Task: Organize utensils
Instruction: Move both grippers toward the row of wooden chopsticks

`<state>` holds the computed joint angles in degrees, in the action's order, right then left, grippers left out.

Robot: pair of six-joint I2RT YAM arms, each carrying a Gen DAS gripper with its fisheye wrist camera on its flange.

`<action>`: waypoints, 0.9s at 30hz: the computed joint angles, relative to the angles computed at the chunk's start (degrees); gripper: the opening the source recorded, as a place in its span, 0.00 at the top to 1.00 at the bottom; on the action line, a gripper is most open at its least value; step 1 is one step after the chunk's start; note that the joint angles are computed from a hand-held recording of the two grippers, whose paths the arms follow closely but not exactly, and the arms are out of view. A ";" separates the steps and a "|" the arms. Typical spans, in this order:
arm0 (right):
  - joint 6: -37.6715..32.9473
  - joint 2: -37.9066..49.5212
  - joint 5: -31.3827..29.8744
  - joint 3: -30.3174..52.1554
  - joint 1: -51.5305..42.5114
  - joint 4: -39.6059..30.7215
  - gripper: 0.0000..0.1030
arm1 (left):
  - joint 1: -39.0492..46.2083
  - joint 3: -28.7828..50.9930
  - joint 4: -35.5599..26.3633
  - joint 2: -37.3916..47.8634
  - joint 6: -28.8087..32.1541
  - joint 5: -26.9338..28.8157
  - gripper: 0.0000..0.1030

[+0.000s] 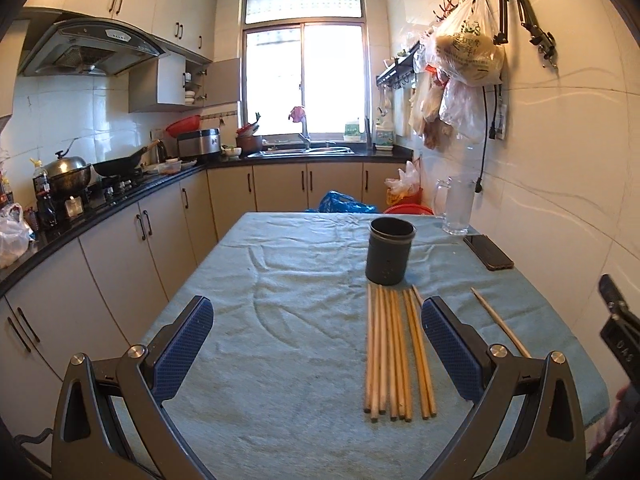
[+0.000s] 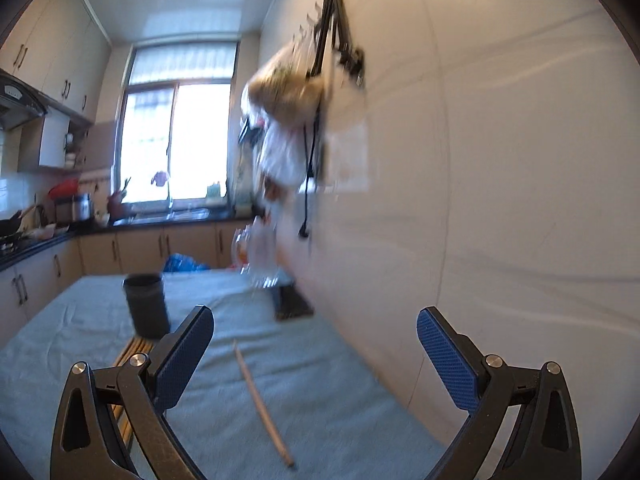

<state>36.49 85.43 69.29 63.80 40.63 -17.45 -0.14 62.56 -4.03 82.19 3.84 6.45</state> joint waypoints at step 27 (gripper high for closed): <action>0.82 7.32 -10.51 3.87 -2.81 -5.97 0.00 | -2.99 0.13 -2.91 6.39 1.24 1.77 0.00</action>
<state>37.31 92.76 58.78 67.67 37.83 -23.42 -3.13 62.69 -6.94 88.59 5.09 8.21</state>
